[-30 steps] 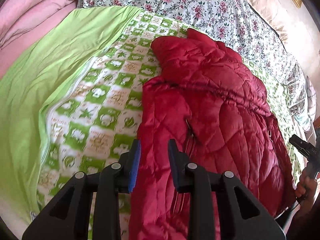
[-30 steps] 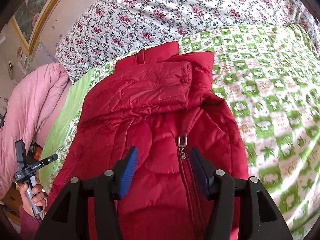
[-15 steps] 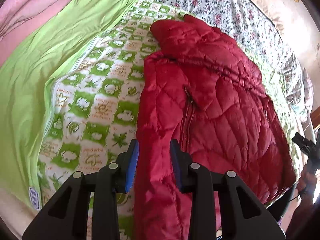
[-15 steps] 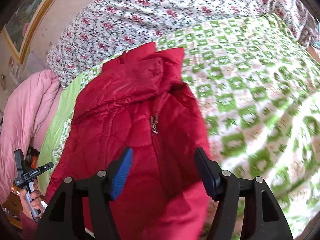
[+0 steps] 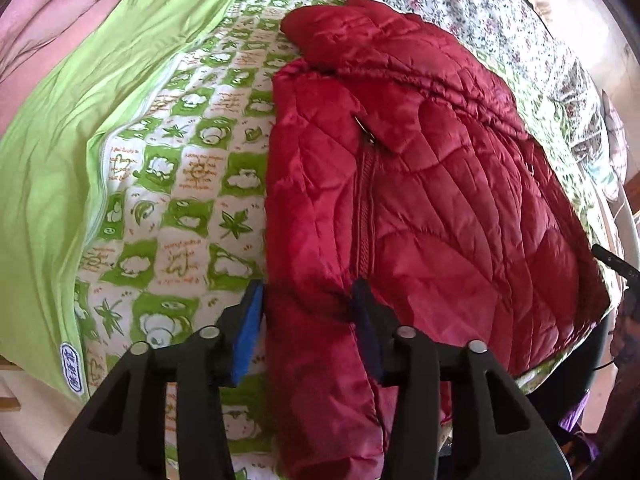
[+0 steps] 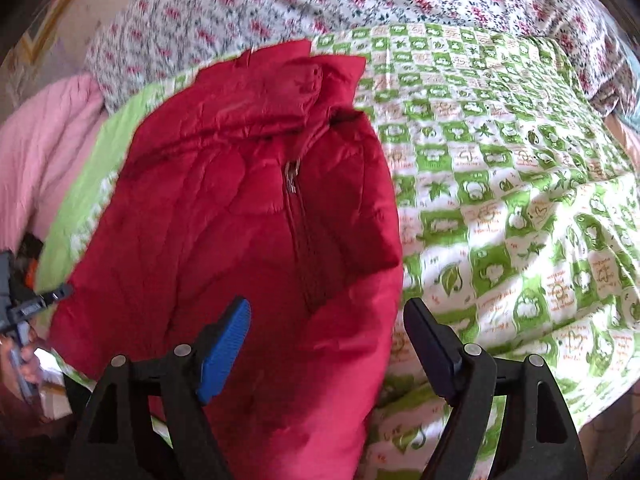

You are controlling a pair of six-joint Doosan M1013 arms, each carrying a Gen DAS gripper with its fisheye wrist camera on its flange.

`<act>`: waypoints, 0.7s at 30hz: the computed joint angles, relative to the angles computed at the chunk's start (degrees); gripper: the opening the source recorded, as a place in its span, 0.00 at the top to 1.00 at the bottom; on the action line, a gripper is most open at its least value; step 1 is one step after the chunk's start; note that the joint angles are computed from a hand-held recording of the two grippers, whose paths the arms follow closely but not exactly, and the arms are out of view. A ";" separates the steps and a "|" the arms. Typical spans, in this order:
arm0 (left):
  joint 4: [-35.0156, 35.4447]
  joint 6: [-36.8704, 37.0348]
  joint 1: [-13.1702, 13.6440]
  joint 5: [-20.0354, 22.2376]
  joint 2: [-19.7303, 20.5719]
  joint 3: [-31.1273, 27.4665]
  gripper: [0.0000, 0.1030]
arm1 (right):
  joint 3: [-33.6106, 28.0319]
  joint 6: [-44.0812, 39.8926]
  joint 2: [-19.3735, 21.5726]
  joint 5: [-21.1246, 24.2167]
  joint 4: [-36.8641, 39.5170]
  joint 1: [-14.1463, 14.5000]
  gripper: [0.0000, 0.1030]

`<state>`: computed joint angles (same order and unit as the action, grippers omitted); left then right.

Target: Fold large clothes

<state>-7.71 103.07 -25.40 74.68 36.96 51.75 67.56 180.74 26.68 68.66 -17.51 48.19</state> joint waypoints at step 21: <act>-0.61 4.01 0.22 3.83 0.01 0.03 0.48 | 4.08 -8.67 -2.36 -5.97 10.05 -0.11 0.24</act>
